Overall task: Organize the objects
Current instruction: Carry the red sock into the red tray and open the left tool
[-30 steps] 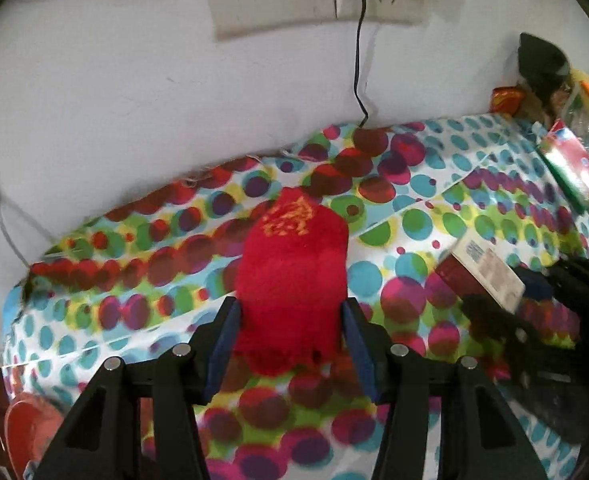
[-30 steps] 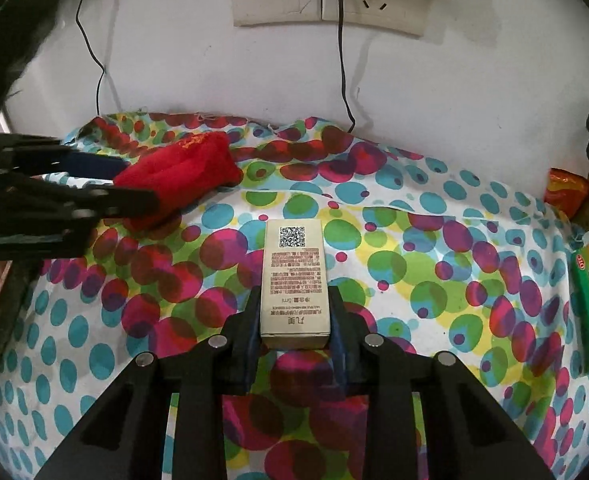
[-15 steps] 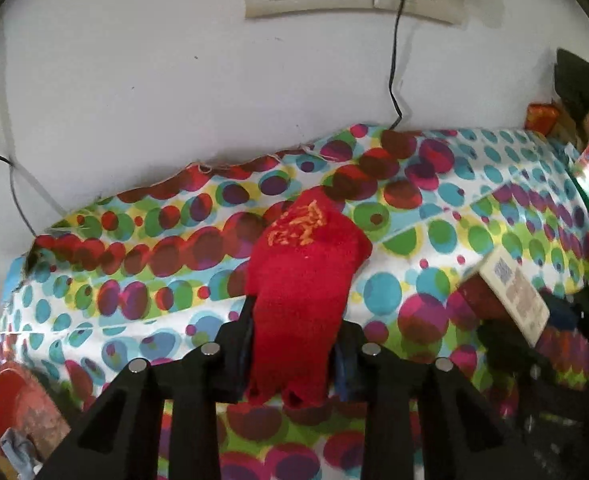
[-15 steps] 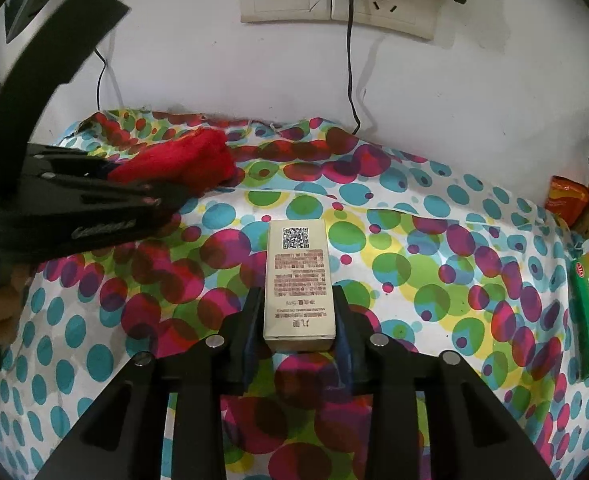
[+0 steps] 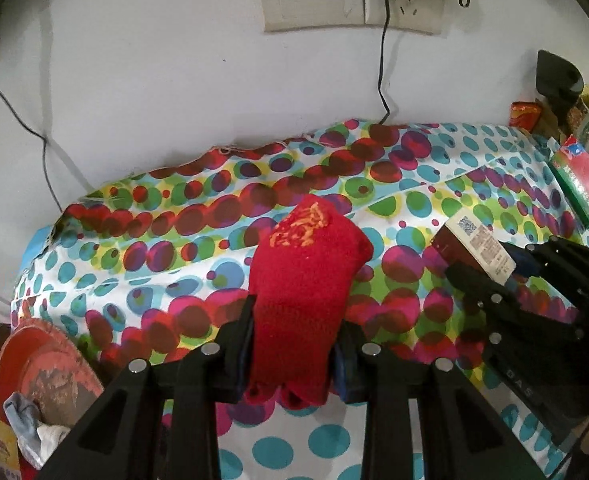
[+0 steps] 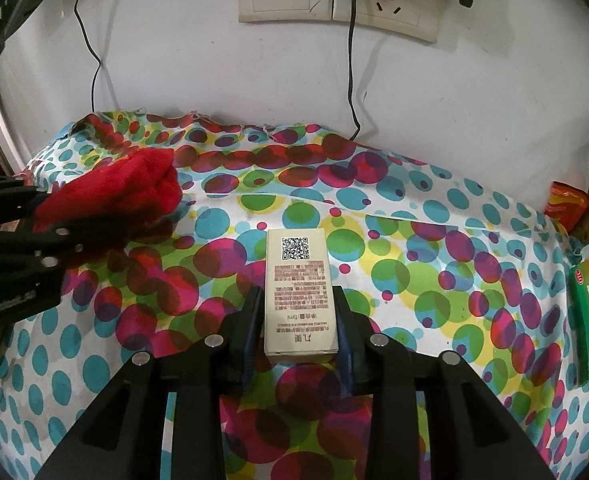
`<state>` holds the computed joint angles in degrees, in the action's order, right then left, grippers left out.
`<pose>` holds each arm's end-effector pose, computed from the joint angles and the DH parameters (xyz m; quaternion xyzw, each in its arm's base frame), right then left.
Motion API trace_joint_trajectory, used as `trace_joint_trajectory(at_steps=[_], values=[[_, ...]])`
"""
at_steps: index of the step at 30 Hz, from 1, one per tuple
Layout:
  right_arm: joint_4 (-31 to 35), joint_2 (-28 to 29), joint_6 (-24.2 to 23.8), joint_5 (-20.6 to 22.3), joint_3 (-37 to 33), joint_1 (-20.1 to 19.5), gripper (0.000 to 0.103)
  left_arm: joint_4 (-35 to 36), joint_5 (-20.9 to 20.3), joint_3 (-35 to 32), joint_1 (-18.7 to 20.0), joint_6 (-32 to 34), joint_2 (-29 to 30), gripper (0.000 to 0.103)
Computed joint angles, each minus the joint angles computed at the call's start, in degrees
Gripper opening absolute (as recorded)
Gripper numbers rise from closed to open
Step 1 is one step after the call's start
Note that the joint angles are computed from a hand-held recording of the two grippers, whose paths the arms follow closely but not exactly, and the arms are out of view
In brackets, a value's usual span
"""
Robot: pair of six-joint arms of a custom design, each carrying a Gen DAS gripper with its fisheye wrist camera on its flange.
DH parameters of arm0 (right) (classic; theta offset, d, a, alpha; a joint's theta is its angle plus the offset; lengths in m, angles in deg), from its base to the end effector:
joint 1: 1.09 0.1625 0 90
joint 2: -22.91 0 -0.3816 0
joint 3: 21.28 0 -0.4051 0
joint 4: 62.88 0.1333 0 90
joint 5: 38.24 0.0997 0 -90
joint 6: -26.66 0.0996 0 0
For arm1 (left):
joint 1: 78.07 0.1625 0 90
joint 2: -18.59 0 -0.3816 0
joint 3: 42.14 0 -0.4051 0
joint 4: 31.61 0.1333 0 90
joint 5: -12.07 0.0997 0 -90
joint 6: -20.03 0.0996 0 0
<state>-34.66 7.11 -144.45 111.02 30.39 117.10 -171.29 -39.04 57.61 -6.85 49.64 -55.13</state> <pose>0.3387 -0.5310 -0.0603 0.0327 -0.8537 0.3380 0.3948 -0.0056 -0.6249 0.3200 0.3160 0.8698 -0.1616 0.3426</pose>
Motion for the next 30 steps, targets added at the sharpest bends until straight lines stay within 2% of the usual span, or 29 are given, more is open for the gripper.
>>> trace_joint_trajectory(at_steps=[9, 19, 30], values=[[-0.02, 0.32, 0.03, 0.04, -0.28, 0.04, 0.032, 3.04, -1.59, 0.3, -0.57, -1.39, -2.83, 0.031], [-0.61, 0.46, -0.09, 0.19, 0.09, 0.06, 0.032, 5.01, -0.21, 1.32, -0.72, -0.4, -6.41, 0.031], [-0.69, 0.75, -0.04, 0.39, -0.03, 0.11, 0.032, 9.17, 0.55, -0.69, 1.39, -0.48, -9.79, 0.031]])
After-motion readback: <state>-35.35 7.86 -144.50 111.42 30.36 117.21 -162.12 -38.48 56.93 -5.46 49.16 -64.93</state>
